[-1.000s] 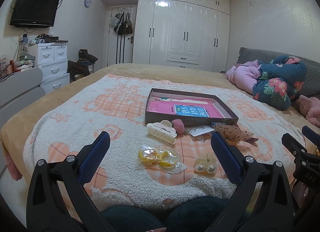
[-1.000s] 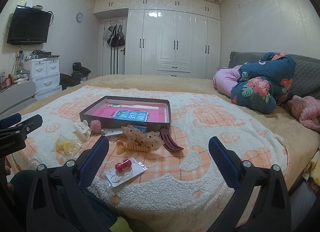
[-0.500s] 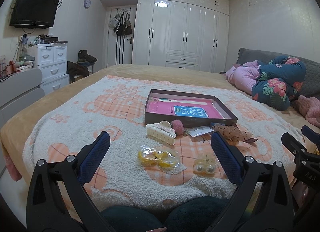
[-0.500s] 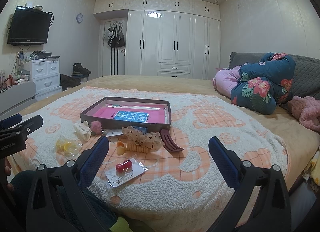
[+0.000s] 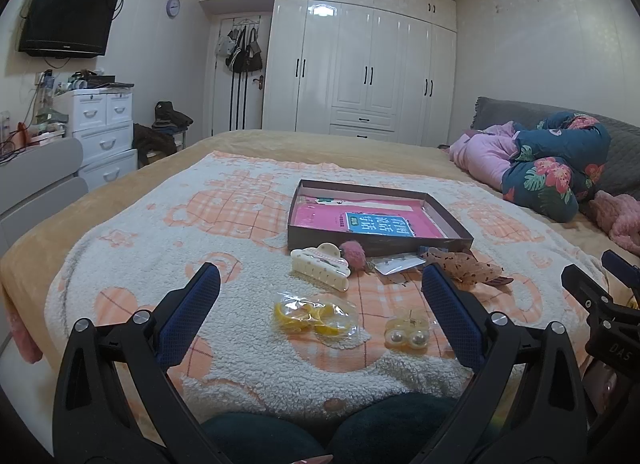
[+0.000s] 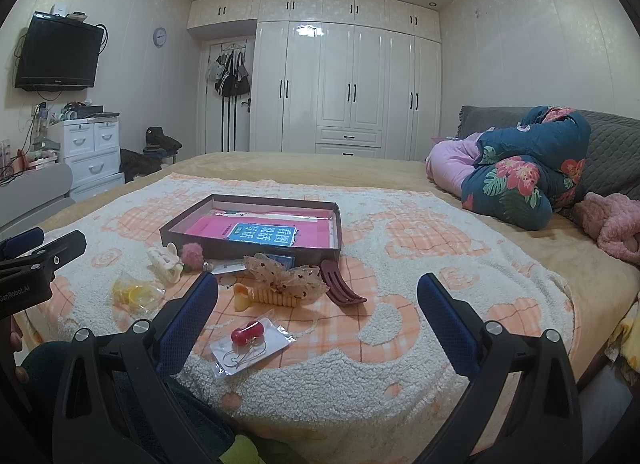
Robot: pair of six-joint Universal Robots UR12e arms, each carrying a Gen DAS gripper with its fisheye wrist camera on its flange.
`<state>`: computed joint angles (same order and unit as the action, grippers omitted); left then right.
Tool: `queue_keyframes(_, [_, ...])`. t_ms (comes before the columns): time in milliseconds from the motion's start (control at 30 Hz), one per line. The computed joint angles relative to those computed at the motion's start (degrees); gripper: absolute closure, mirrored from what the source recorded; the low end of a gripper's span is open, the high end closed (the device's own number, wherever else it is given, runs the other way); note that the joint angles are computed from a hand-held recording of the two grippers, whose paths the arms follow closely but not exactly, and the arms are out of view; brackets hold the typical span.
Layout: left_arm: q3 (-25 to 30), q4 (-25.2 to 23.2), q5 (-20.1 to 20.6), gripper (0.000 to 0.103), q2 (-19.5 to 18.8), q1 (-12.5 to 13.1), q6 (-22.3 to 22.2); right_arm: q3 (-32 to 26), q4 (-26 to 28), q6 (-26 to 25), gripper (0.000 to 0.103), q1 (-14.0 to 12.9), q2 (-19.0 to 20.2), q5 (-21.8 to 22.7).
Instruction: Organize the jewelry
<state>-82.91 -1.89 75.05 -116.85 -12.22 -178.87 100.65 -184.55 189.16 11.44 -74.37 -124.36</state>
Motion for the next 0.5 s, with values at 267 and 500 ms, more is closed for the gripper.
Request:
queue_keyframes(267, [-0.1, 0.2, 0.1, 0.011, 0.0, 0.0, 0.0, 0.1, -0.3, -0.1, 0.006, 0.1, -0.1, -0.1])
queue_keyframes(500, [-0.1, 0.3, 0.0, 0.011, 0.0, 0.0, -0.1, 0.0, -0.1, -0.1, 0.006, 0.1, -0.1, -0.1])
